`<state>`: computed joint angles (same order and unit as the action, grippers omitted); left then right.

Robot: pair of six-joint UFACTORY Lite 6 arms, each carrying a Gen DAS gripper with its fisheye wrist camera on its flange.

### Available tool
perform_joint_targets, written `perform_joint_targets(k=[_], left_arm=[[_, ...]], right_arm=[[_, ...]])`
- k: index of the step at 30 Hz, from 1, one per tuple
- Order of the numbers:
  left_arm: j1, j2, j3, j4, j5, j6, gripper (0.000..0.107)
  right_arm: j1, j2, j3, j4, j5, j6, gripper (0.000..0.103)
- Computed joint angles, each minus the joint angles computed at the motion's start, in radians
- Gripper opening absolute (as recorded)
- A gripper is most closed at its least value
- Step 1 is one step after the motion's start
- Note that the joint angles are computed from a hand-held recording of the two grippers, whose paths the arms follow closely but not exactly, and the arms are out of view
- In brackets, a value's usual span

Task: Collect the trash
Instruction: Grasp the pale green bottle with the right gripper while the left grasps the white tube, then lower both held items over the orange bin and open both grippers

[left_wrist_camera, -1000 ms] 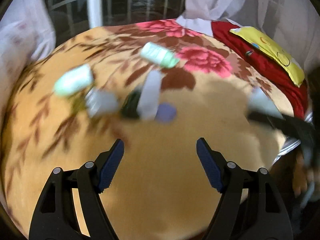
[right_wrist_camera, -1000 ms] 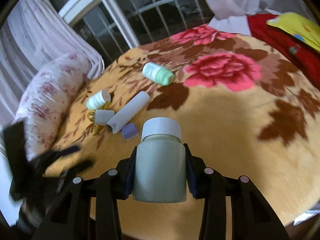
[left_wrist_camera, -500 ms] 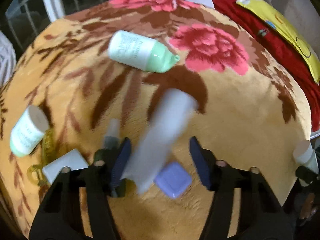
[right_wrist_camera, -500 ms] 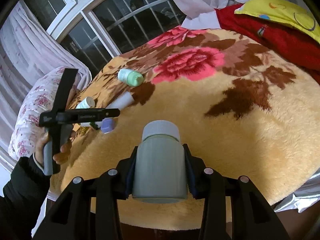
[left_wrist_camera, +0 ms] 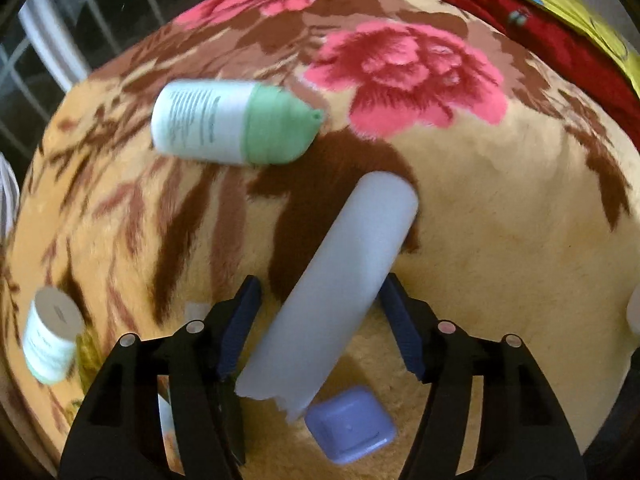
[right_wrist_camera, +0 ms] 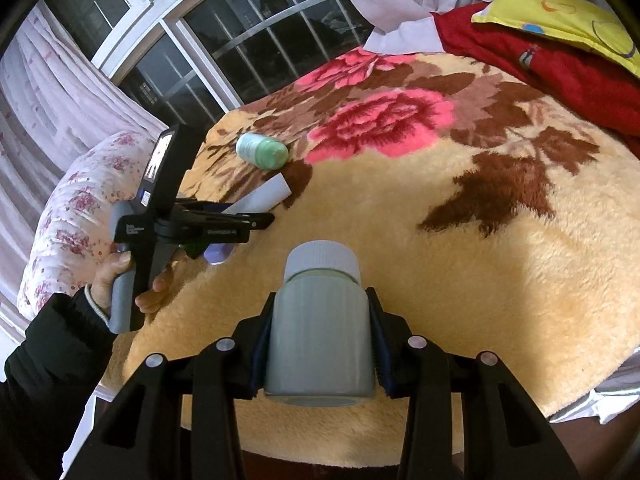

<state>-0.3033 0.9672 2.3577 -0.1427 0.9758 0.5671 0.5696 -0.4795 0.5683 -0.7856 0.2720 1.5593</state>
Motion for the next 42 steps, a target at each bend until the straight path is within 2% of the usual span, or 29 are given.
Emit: perform_joint_targets(k=[1,2,3,6,11,18,23,26,30,33,37,42], left_arm=[[-0.001,-0.004,-0.008,-0.003,-0.016,0.013,0.062],[0.000,-0.008,-0.018,-0.009,-0.030,0.023,0.056],[0.001,-0.007,-0.020,-0.016,-0.034,0.031,0.044],[0.006,-0.045,-0.086,-0.040,-0.077,0.038,0.039],[0.020,-0.185,-0.279,-0.057,-0.170,0.009,0.034],[0.166,-0.516,-0.565,-0.284,-0.130,0.124,0.033],[0.331,-0.804,-0.814,-0.443,-0.050,0.239,0.033],[0.454,-1.047,-1.051,-0.501,-0.015,0.339,0.033],[0.661,-1.321,-1.319,-0.570,0.108,0.506,0.033],[0.868,-1.516,-1.518,-0.598,0.242,0.653,0.033],[1.121,-1.647,-1.701,-0.588,0.403,0.838,0.033],[1.265,-1.725,-1.895,-0.498,0.419,0.966,0.033]], right_arm=[[0.000,0.001,-0.002,-0.003,-0.002,0.004,0.041],[0.002,0.001,-0.004,-0.009,-0.002,0.013,0.042],[0.003,0.003,-0.006,-0.015,-0.004,0.021,0.042],[0.010,0.005,-0.011,-0.045,-0.003,0.058,0.042],[0.017,0.002,-0.013,-0.054,0.000,0.068,0.041],[0.102,-0.003,0.030,-0.126,0.052,0.148,0.041],[0.244,0.043,0.112,-0.230,0.144,0.255,0.042],[0.353,0.083,0.156,-0.278,0.197,0.307,0.042],[0.526,0.149,0.205,-0.340,0.293,0.386,0.042],[0.656,0.187,0.214,-0.369,0.353,0.469,0.042],[0.820,0.255,0.233,-0.368,0.449,0.557,0.042],[0.988,0.361,0.251,-0.337,0.498,0.680,0.042]])
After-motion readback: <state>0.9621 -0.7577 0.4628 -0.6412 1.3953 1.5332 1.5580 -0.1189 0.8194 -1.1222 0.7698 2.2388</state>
